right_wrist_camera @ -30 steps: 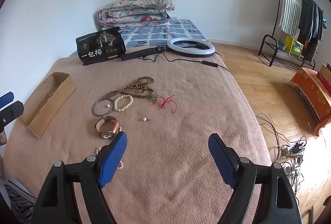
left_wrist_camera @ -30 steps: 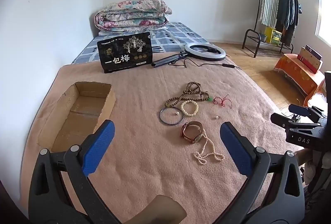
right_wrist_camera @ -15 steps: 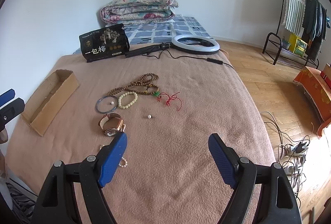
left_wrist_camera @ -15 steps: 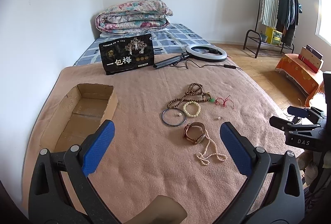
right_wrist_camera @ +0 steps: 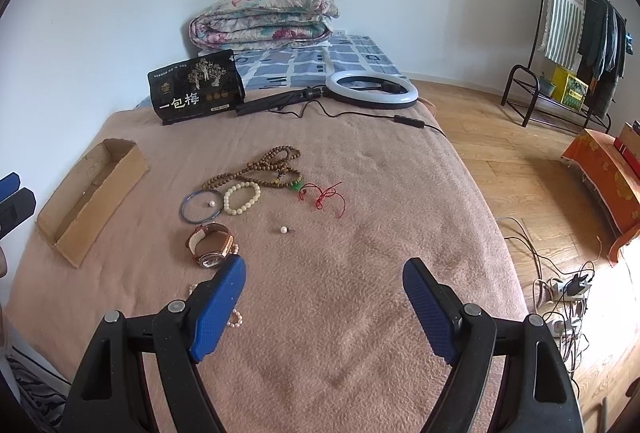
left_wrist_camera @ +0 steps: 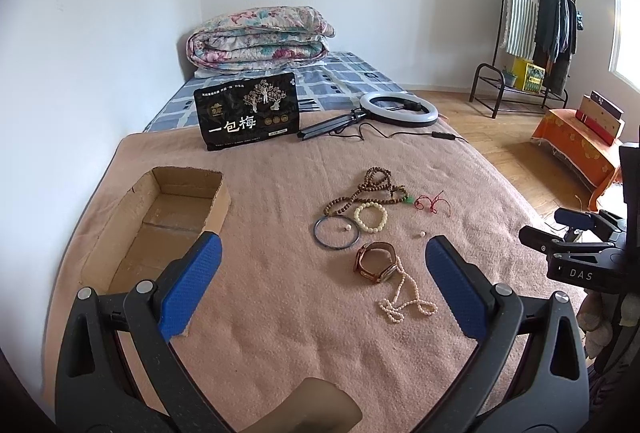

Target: Organize jewelry

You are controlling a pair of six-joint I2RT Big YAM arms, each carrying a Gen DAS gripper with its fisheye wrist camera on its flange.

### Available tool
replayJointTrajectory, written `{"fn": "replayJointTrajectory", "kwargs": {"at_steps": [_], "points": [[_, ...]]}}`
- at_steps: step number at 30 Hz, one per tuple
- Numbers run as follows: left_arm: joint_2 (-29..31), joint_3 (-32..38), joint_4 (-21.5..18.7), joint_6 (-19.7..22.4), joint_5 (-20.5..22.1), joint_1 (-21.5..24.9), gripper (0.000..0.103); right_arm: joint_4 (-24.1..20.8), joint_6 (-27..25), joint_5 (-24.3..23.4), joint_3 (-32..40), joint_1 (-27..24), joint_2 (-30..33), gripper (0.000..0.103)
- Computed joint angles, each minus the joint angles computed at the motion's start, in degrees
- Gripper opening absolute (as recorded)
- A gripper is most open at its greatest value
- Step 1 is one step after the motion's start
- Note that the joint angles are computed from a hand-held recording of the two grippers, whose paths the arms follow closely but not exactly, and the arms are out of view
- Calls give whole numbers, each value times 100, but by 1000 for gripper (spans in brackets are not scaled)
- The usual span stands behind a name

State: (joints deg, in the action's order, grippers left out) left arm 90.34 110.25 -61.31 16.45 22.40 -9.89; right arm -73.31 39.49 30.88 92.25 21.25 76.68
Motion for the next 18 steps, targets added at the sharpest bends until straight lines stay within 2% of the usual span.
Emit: {"fn": "replayJointTrajectory", "kwargs": {"at_steps": [18], "points": [[-2,-7,5,9,2,27,103,-19,31,57,0,39,12,83]]}}
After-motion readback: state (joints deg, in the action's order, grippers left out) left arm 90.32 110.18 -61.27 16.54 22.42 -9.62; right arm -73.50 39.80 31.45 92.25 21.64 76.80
